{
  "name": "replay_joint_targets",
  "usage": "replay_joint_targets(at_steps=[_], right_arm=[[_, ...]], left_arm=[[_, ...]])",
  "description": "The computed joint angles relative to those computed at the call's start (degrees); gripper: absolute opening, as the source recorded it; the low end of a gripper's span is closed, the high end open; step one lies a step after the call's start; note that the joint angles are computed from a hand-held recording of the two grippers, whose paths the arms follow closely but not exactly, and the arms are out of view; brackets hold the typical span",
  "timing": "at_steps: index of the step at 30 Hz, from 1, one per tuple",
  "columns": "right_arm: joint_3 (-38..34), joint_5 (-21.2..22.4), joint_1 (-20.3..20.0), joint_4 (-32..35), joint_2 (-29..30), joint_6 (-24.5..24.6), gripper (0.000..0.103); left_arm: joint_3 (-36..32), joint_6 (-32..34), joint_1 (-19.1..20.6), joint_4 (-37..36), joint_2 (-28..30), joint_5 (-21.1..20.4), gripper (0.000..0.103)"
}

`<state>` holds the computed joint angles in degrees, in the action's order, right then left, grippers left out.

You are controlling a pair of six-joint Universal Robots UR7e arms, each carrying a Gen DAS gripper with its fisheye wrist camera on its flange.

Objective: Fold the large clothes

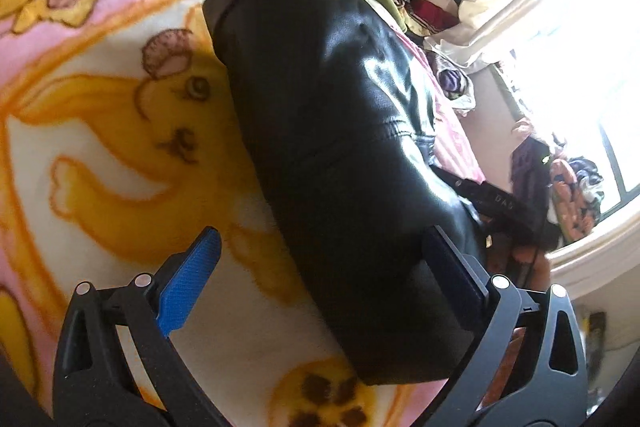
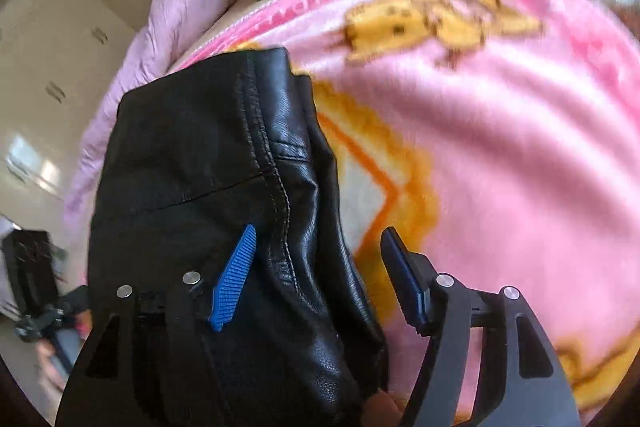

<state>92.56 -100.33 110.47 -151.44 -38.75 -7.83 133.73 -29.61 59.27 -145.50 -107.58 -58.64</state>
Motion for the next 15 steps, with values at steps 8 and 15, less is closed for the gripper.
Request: replay_joint_targets(at_steps=[8, 15], right_arm=[[5.28, 1.96, 4.58, -1.15, -1.83, 8.84, 0.063], [13.1, -8.8, 13.7, -18.05, -0.44, 11.51, 0.064]], left_arm=[[-5.52, 2.58, 2.25, 6.61, -1.0, 2.54, 0.095], [-7.12, 4.85, -0.89, 17.02, -1.07, 9.22, 0.094]])
